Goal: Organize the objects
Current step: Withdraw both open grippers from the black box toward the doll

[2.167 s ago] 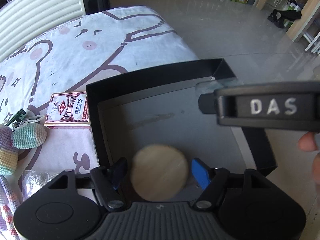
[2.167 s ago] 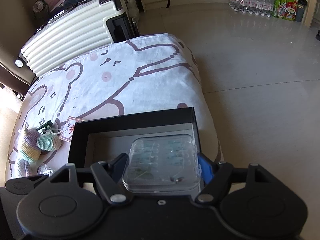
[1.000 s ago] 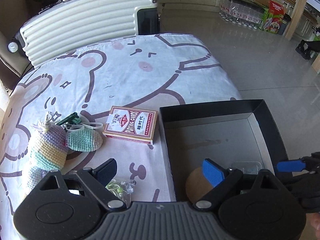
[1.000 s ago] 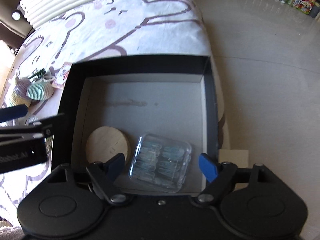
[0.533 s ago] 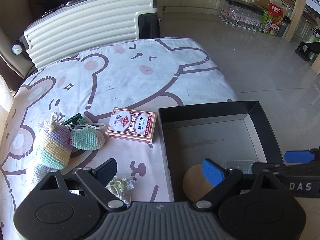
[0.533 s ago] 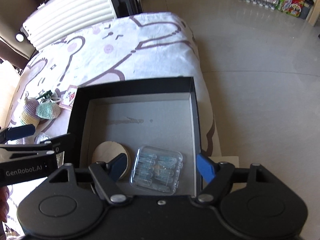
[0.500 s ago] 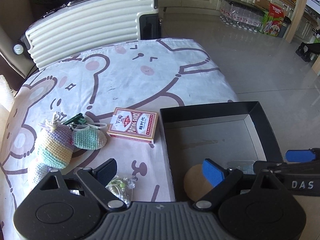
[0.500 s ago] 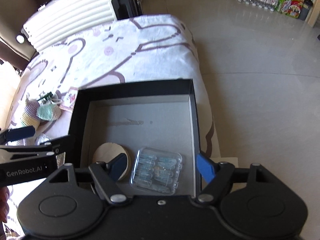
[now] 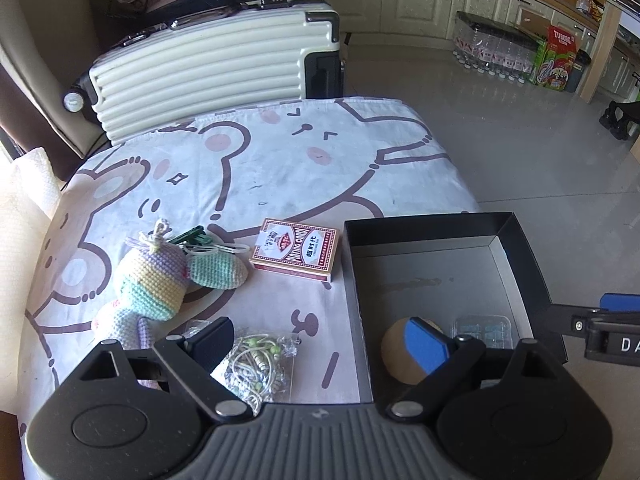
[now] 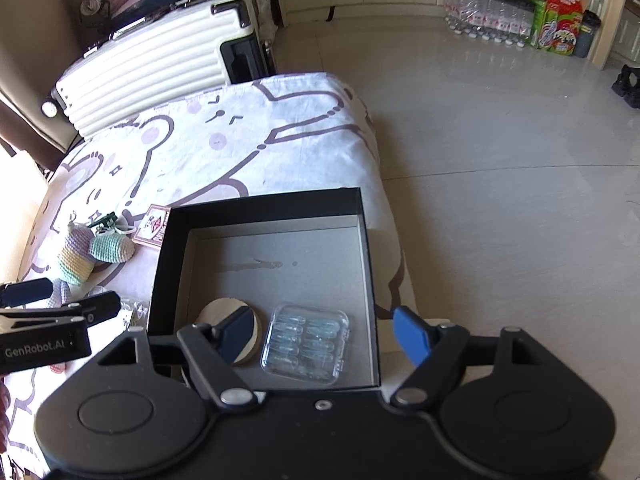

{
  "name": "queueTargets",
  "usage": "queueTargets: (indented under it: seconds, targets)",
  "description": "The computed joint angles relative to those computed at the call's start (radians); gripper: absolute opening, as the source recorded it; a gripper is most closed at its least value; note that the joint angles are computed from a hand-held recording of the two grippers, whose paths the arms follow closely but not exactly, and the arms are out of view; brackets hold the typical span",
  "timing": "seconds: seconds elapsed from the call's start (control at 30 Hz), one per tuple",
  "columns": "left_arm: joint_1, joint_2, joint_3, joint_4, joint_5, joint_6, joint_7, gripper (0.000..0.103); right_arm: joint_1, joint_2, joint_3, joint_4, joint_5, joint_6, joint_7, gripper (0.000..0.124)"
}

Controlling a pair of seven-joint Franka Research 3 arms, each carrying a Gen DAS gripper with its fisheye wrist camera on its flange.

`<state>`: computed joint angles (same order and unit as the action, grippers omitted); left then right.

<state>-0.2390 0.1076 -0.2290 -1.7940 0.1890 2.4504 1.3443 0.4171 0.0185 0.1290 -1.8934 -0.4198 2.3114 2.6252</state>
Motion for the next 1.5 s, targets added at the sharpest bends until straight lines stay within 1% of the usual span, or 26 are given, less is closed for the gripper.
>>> queueTargets:
  seconds: [0.27,0.37,0.57,0.7,0.87,0.93,1.13,1.23,1.5]
  targets:
    - [0.001,-0.087,0.001,-0.075,0.0,0.02,-0.004,0.093,0.002,-0.068,0.028,-0.045,-0.053,-0.026,0.059,0.079]
    - [0.003,-0.12,0.003,-0.103,-0.004,0.029,-0.005,0.093,-0.001,-0.097,0.043,-0.064,-0.069,-0.032,0.082,0.081]
    - [0.005,-0.172,0.009,-0.145,-0.006,0.037,-0.014,0.094,-0.009,-0.14,0.075,-0.083,-0.102,-0.07,0.121,0.087]
    - [0.007,-0.195,0.011,-0.165,0.0,0.036,-0.018,0.096,-0.01,-0.155,0.097,-0.084,-0.15,-0.1,0.16,0.094]
    - [0.008,-0.22,0.013,-0.187,0.002,0.05,-0.016,0.1,-0.006,-0.163,0.112,-0.083,-0.196,-0.129,0.177,0.098]
    - [0.007,-0.229,0.013,-0.197,0.003,0.065,-0.015,0.103,-0.004,-0.165,0.116,-0.083,-0.214,-0.14,0.181,0.102]
    - [0.005,-0.237,0.014,-0.21,0.001,0.087,-0.012,0.103,-0.001,-0.17,0.121,-0.08,-0.24,-0.172,0.206,0.103]
    - [0.004,-0.238,0.014,-0.213,0.0,0.095,-0.013,0.103,-0.003,-0.186,0.116,-0.097,-0.226,-0.153,0.215,0.103]
    - [-0.001,-0.236,0.016,-0.21,-0.026,0.104,-0.002,0.103,-0.011,-0.196,0.13,-0.11,-0.259,-0.163,0.229,0.103]
